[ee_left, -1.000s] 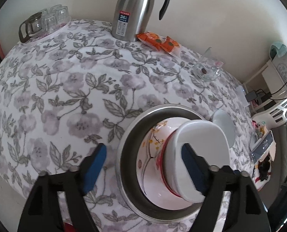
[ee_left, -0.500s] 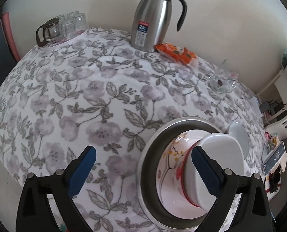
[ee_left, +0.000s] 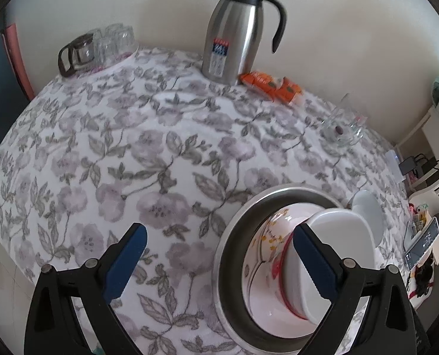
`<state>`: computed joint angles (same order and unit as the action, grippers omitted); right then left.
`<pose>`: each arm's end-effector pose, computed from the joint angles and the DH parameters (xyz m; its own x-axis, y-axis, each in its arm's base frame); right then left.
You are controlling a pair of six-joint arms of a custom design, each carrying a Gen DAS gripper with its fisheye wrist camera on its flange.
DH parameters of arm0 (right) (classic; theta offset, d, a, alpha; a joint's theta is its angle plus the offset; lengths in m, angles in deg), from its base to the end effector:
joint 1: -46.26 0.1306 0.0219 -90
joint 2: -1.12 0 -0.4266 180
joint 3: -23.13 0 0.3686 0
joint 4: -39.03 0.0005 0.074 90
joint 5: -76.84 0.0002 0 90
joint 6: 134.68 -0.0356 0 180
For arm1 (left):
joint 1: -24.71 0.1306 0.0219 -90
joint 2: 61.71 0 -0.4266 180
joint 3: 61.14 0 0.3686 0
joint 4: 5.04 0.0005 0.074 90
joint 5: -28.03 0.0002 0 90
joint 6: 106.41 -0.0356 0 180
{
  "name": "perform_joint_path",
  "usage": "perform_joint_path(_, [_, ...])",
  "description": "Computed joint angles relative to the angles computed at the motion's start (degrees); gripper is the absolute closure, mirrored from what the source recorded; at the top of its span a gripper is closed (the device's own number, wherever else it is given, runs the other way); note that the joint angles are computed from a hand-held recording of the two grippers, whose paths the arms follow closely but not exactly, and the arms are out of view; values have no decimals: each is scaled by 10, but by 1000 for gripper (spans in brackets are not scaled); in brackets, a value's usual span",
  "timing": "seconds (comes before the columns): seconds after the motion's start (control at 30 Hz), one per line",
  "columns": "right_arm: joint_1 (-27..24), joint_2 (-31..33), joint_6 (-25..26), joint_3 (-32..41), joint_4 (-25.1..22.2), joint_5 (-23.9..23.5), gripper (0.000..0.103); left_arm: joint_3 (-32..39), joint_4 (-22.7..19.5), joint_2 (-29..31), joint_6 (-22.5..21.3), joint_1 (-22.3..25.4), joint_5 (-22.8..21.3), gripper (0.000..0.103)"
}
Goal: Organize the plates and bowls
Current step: 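Withdraw both grippers upward from the stacked bowls, then move both tools to the pale blue bowl with red print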
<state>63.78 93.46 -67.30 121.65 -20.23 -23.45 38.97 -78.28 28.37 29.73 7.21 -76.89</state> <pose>0.4475 0.1474 0.5092 -0.8570 0.1263 -0.4996 -0.0746 0.9288 0.3629 0.4167 -0.1223 0.5245 -0.7196 -0.5036 -0.4780 -0.4892 0.8563 -0.1657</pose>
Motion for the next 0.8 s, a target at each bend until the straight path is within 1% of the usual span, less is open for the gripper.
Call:
perform_joint_path(0.13, [-18,-3,-14,-2,5,10,0,2,28,-7,-18,-12,-42,4])
perform_joint_path(0.27, [-43,-2,-31,-3,5,16,0,4,60,-12,-38,-21,-72,4])
perform_joint_path(0.3, [-48,-1,-32,-3,5,19,0,5,71,-13,-48,-26,-89,4])
perform_joint_path(0.4, [-63,4,-35,-1,3,30,0,13,86,-12,-71,-35,-115,4])
perform_joint_path(0.5, [-78,9,-38,-1,0,31,0,22,99,-8,-83,-38,-100,4])
perform_joint_path(0.6, [-95,13,-42,-1,-2,26,0,37,111,1,-96,-37,-60,4])
perform_joint_path(0.67, [-106,15,-49,-2,-2,25,0,46,115,7,-104,-40,-48,4])
perform_joint_path(0.8, [-127,17,-60,-4,0,17,0,79,106,29,-121,-54,-58,4])
